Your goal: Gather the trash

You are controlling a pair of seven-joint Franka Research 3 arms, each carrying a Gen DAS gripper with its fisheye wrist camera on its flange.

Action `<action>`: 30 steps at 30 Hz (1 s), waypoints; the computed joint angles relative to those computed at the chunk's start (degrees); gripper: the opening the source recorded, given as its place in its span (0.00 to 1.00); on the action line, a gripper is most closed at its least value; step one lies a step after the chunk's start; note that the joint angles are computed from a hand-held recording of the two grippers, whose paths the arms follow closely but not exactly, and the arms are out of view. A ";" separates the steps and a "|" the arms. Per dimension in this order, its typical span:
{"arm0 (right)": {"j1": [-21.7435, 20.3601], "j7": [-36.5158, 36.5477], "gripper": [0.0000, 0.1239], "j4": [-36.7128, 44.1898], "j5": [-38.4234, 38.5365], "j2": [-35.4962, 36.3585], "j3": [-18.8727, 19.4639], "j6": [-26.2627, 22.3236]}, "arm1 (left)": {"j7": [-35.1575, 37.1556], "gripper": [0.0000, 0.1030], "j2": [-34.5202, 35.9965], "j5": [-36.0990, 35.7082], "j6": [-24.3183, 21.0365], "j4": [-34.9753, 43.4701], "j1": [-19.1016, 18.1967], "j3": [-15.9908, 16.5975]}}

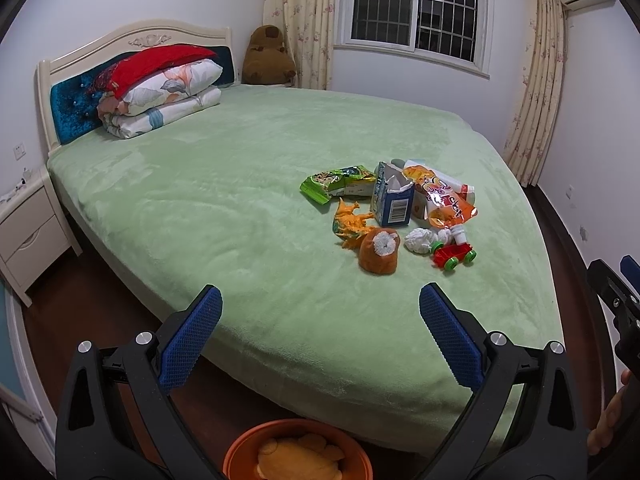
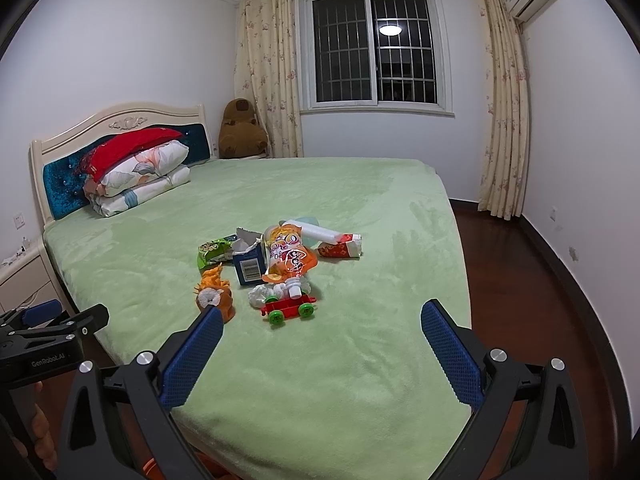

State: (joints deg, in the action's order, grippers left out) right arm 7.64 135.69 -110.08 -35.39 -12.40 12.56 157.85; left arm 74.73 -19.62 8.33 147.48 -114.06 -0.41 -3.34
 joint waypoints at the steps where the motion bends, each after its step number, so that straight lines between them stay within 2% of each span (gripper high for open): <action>1: 0.05 -0.08 0.79 0.03 0.07 0.00 -0.01 -0.04 | 0.11 0.94 -0.05 -0.07 -0.07 -0.01 -0.03 0.05; 19: 0.33 -0.45 0.79 0.09 0.57 0.34 -0.33 -0.03 | 0.33 0.94 0.50 -0.35 -0.13 0.10 0.01 0.03; 23: 1.26 -2.37 0.79 0.62 3.11 1.37 -1.05 0.08 | 0.40 0.94 0.54 -0.49 -0.16 -0.13 -0.01 0.07; 25: 2.29 -5.38 0.79 2.24 6.69 3.23 -2.29 0.64 | 0.69 0.94 0.50 -0.64 -0.26 -0.38 -0.04 0.21; 30: 6.35 -25.12 0.79 16.00 25.40 14.68 -6.62 -3.48 | 0.50 0.94 0.77 -0.65 -0.76 -0.69 0.32 0.27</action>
State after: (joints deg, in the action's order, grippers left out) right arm 13.98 110.56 -94.08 -9.99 2.28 5.94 154.37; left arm 75.24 -18.85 7.68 146.72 -114.74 -0.09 -3.07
